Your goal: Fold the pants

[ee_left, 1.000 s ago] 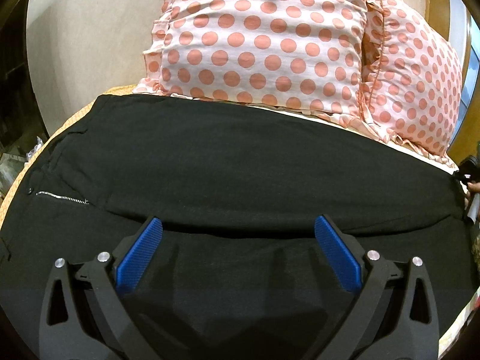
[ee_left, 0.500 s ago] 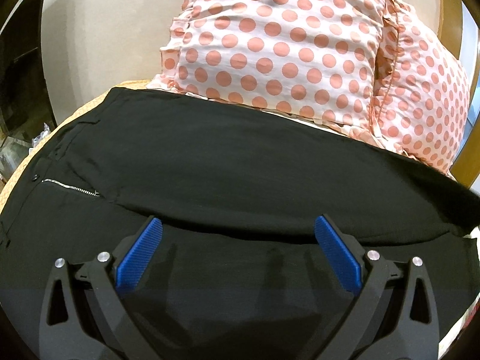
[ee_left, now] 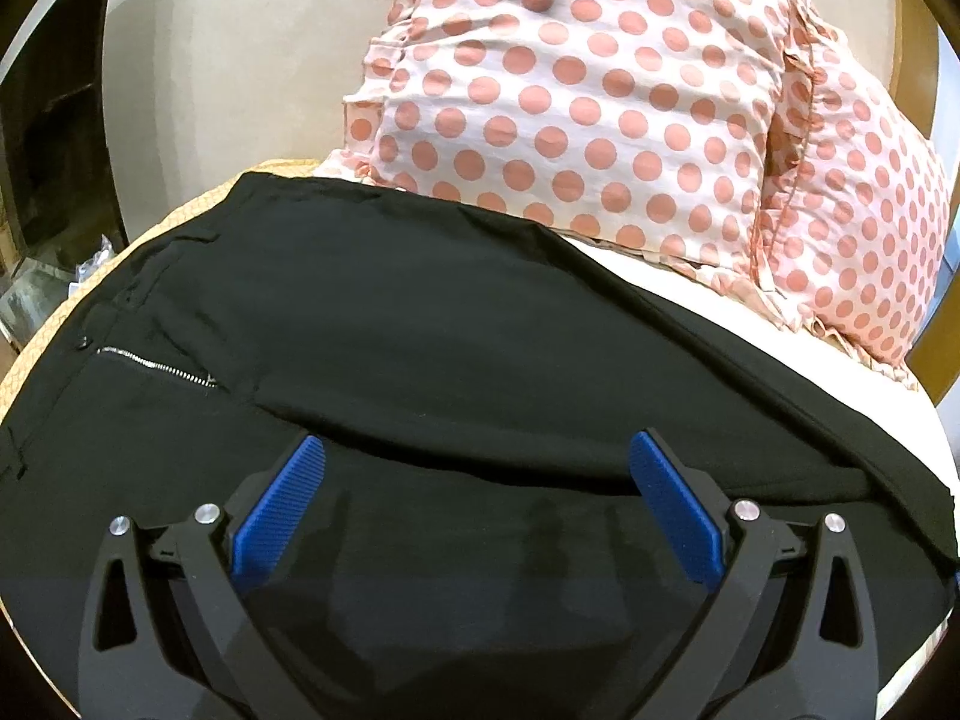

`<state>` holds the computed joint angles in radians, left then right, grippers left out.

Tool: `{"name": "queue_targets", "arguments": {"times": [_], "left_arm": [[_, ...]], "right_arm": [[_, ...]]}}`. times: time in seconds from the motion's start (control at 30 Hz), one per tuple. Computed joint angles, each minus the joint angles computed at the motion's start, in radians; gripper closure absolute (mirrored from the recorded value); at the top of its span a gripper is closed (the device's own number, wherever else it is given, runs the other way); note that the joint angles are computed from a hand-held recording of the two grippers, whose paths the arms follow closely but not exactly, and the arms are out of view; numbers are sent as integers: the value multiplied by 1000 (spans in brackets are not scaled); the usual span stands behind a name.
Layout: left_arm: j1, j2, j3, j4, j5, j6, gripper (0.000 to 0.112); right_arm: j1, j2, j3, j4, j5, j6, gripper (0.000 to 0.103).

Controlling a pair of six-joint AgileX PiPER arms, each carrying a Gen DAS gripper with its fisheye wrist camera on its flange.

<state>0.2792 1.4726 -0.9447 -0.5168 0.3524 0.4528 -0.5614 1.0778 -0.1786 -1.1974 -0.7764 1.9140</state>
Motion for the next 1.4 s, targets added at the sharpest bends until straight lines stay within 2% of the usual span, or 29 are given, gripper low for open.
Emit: {"name": "queue_targets", "arguments": {"times": [0.03,0.07,0.1,0.17,0.2,0.23,0.3,0.37,0.43,0.5,0.57,0.6,0.67,0.7,0.8,0.9,1.0,1.07,1.17,1.2,1.3,1.4], "left_arm": [[0,2,-2,0,4,-1,11],[0,5,-5,2,7,-3,11],[-2,6,-7,9,8,-8,11],[-3,4,-5,11,6,-8,11],[-4,4,-5,10,7,-8,11],[-1,5,-6,-2,11,3,11],[2,9,-11,-7,20,2,11],[14,12,-12,-50,30,46,11],[43,-18,28,-226,12,226,11],[73,-80,83,-412,9,425,11],[139,-156,121,-582,93,625,11],[182,-173,125,-644,154,704,11],[274,-166,79,-669,297,741,11],[309,-147,34,-642,356,700,11],[366,-90,-85,-581,463,564,11],[359,-33,-206,-464,445,421,11],[296,54,-335,-287,373,266,11],[256,157,-460,-134,384,119,11],[211,339,-676,33,474,-99,15],[209,373,-718,41,498,-127,16],[198,566,-973,36,640,-275,21],[179,711,-1186,50,729,-401,28]], "right_arm": [[10,27,3,24,-2,-6,56],[21,50,3,52,5,-15,65],[53,63,-10,79,52,-13,72],[130,66,-39,118,157,15,77],[158,69,-51,133,193,29,80],[160,93,-66,138,189,45,83],[97,173,-98,85,83,76,100],[34,169,-111,87,11,43,100],[-51,42,-92,100,-53,-38,102],[-151,-75,-77,21,-86,-28,102],[-242,-139,-60,-120,-98,35,102],[-278,-131,-42,-167,-110,44,102],[-342,-47,10,-208,-146,-5,102],[-365,9,35,-197,-165,-52,102],[-388,157,89,-114,-209,-207,102],[-352,139,91,-82,-178,-227,102],[-333,142,79,-63,-180,-227,102],[-314,128,77,-45,-163,-236,102],[-306,118,71,-35,-157,-244,102],[-313,125,67,-39,-166,-243,102],[-307,126,51,-40,-166,-228,102],[-289,122,39,-28,-148,-225,102]]}}
